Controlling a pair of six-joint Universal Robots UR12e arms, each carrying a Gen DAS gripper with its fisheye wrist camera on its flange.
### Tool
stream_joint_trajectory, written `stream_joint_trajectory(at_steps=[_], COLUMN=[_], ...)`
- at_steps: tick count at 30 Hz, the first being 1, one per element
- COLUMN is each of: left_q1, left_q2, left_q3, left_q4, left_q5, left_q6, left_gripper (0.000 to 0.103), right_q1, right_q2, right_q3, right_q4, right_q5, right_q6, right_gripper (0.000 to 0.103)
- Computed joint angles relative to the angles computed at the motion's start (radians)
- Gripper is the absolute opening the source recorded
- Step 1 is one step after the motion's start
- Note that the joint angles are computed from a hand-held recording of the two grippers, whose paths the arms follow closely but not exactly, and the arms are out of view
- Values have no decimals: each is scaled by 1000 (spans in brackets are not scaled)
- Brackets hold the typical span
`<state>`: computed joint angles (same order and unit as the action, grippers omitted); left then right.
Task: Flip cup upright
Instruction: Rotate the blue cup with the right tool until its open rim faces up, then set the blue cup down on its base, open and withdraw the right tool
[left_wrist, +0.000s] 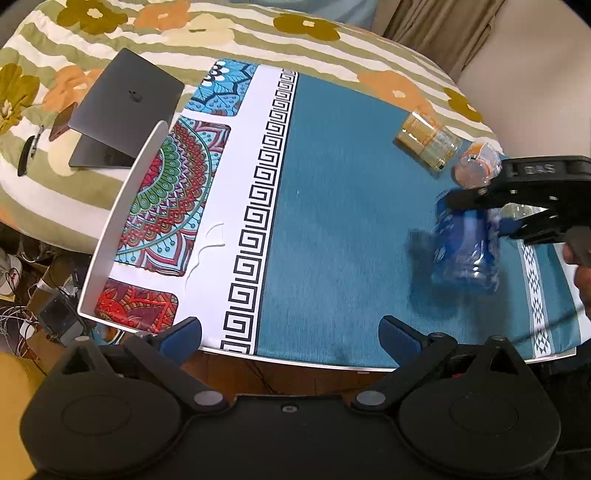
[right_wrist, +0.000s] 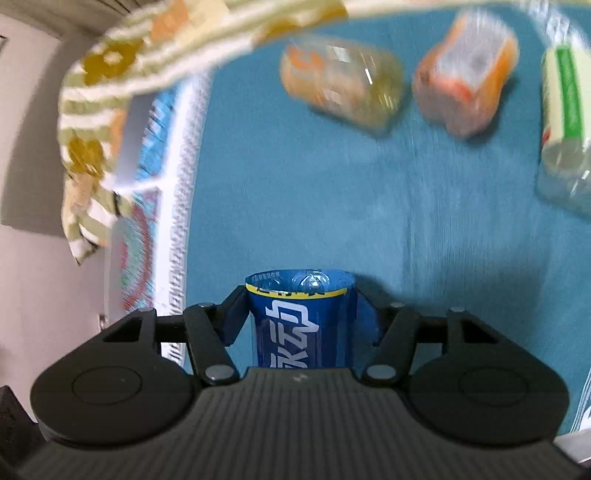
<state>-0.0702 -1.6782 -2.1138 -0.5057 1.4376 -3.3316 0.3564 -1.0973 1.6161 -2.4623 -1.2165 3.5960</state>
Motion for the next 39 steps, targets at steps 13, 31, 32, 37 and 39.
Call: stream_joint_trajectory(at_steps=[13,31,32,37,39], left_q1=[-11,-18,-18,-19,-21], left_q2=[11,22,23,24,24], left_q3=[-15,-35,-35,-38,-38], left_q4=[10,5,5,5,8], left_q5=[59,62,61,60,62], left_q6=[1,3,2,-3,-6], left_gripper=[103,103,103,103,103], right_q1=[174,212,213,214,214], right_q2=[51,73,72,71,71], right_q3=[219,288,290,293,293], right_q4=[-879,-1030,-1030,-1030,-1030], right_q5=[-566,-640,-640,-641,-638], right_q6=[-171,-228,-227,-230,-228], right_gripper=[77,77,77,78,81])
